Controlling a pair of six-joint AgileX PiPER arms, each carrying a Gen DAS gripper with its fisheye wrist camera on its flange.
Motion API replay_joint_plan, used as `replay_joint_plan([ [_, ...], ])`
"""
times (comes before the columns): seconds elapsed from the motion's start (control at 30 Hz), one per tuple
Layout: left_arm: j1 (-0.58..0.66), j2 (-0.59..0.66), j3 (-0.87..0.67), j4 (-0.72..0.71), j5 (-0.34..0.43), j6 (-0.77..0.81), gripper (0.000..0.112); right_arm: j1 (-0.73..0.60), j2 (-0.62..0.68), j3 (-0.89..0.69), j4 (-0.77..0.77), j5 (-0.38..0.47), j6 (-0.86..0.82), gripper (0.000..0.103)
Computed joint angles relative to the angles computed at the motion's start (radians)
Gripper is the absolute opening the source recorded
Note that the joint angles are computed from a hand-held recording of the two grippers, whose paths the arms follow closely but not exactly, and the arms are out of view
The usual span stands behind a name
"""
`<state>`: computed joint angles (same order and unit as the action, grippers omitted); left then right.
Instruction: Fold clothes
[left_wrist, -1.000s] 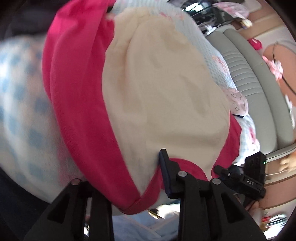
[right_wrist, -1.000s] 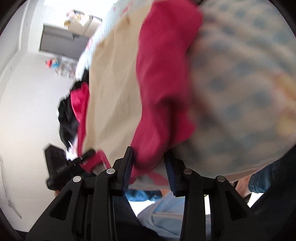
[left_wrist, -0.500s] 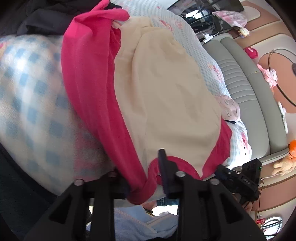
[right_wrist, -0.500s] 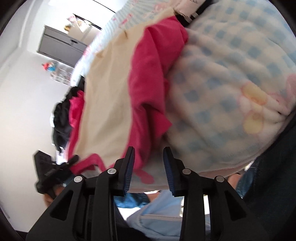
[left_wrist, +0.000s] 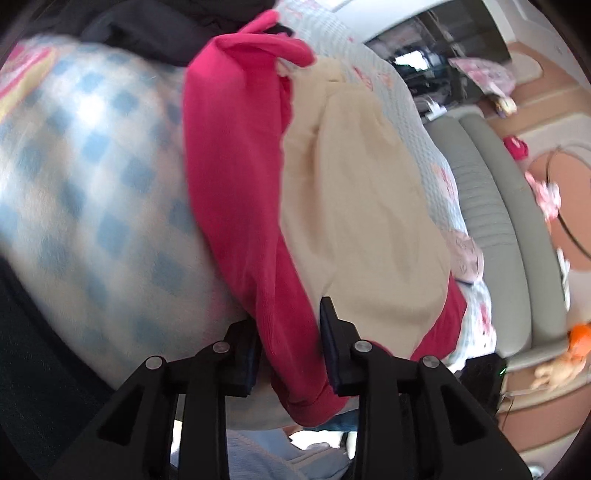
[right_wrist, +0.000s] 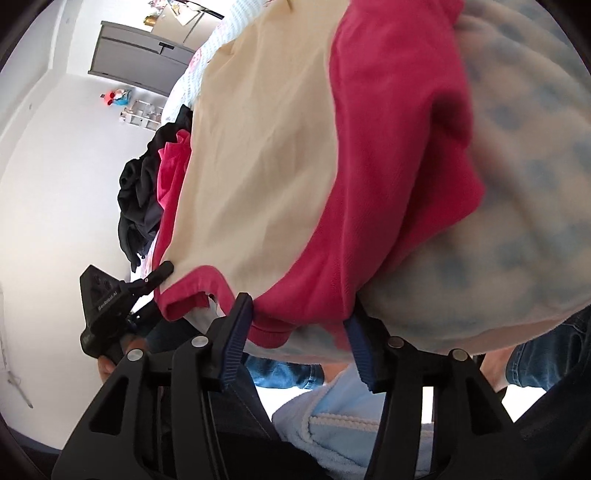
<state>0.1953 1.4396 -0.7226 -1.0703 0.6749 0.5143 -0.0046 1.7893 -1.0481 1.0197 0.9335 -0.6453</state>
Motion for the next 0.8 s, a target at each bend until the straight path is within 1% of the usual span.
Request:
replay_joint_plan([
  [0.03, -0.026, -0.006, -0.011, 0.026, -0.012, -0.009, 0.010, 0.005, -0.018, 0.000, -0.001, -0.023, -0.013, 0.017],
  [0.13, -0.123, -0.005, -0.068, 0.093, -0.020, -0.049, 0.008, -0.010, -0.110, -0.006, 0.003, -0.106, -0.017, 0.012],
  [0.17, -0.145, 0.005, -0.082, 0.142, -0.012, -0.090, 0.008, -0.011, -0.137, -0.012, -0.001, -0.133, -0.002, 0.011],
  [0.23, -0.189, 0.028, -0.113, 0.236, 0.008, -0.167, 0.008, -0.011, -0.184, -0.037, -0.072, -0.182, 0.068, 0.011],
  [0.27, -0.211, 0.040, -0.129, 0.281, 0.021, -0.204, 0.008, -0.010, -0.189, -0.062, -0.135, -0.181, 0.123, 0.011],
  [0.3, -0.226, 0.052, -0.142, 0.316, 0.037, -0.232, 0.008, -0.007, -0.179, -0.091, -0.193, -0.158, 0.176, 0.011],
  [0.37, -0.205, 0.067, -0.146, 0.330, 0.079, -0.236, 0.009, -0.017, -0.155, -0.108, -0.223, -0.090, 0.209, 0.014],
  [0.4, -0.192, 0.071, -0.147, 0.328, 0.100, -0.229, 0.009, -0.025, -0.152, -0.100, -0.226, -0.064, 0.206, 0.015],
  [0.47, -0.148, 0.040, -0.149, 0.274, 0.148, -0.153, 0.009, -0.032, -0.156, -0.081, -0.248, -0.026, 0.205, 0.027],
  [0.53, -0.128, 0.000, -0.183, 0.284, 0.191, -0.112, 0.010, -0.014, -0.173, -0.081, -0.327, -0.005, 0.248, 0.029],
  [0.57, -0.134, -0.009, -0.214, 0.308, 0.202, -0.125, 0.010, -0.001, -0.190, -0.084, -0.370, -0.001, 0.271, 0.029],
  [0.6, -0.145, -0.008, -0.257, 0.341, 0.213, -0.149, 0.011, 0.006, -0.214, -0.086, -0.409, -0.007, 0.295, 0.029],
  [0.67, -0.162, 0.003, -0.336, 0.384, 0.222, -0.187, 0.011, 0.009, -0.298, -0.070, -0.519, -0.093, 0.432, 0.031],
  [0.7, -0.169, 0.011, -0.373, 0.400, 0.222, -0.203, 0.012, -0.005, -0.326, -0.065, -0.537, -0.121, 0.465, 0.032],
  [0.73, -0.175, 0.023, -0.410, 0.410, 0.221, -0.215, 0.013, -0.025, -0.343, -0.068, -0.514, -0.139, 0.466, 0.033],
  [0.77, -0.172, 0.042, -0.436, 0.389, 0.212, -0.207, 0.014, -0.046, -0.344, -0.071, -0.458, -0.149, 0.427, 0.033],
  [0.8, -0.165, 0.064, -0.434, 0.332, 0.193, -0.173, 0.018, -0.059, -0.339, -0.078, -0.411, -0.154, 0.392, 0.033],
])
